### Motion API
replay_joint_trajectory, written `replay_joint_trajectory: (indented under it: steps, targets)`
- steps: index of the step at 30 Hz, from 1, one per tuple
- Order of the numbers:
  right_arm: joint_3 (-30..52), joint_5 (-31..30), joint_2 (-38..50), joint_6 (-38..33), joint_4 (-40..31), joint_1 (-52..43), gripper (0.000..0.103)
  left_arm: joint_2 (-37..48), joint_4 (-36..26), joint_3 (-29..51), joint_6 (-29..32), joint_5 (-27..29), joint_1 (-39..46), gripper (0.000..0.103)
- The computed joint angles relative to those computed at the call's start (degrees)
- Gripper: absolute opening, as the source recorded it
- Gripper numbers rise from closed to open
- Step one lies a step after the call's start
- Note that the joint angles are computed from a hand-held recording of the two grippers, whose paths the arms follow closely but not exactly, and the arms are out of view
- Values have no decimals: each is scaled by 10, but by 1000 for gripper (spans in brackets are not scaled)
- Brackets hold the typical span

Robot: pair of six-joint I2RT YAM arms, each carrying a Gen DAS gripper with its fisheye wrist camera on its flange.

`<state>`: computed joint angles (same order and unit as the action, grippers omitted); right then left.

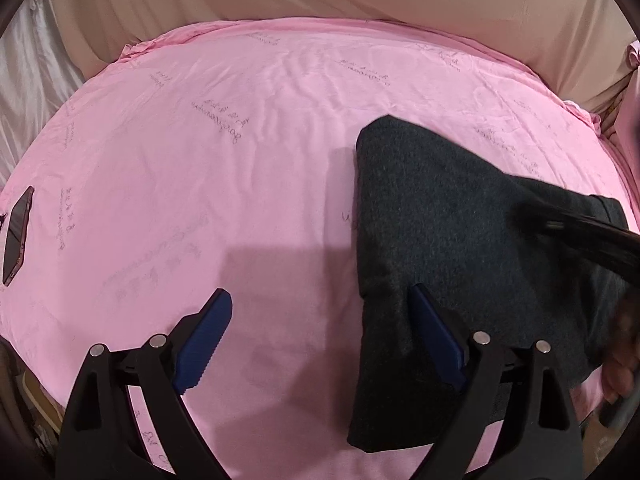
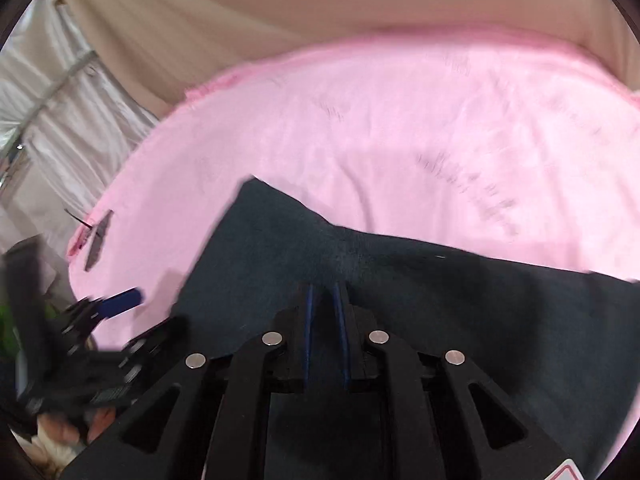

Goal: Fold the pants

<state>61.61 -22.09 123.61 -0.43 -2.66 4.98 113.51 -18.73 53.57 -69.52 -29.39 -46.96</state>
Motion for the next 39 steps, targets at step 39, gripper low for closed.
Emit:
replay_joint_trajectory:
  steps: [39]
  targets:
    - [-348, -78, -341, -114, 36, -368, 32, 72, -137, 160, -18, -17, -66, 90]
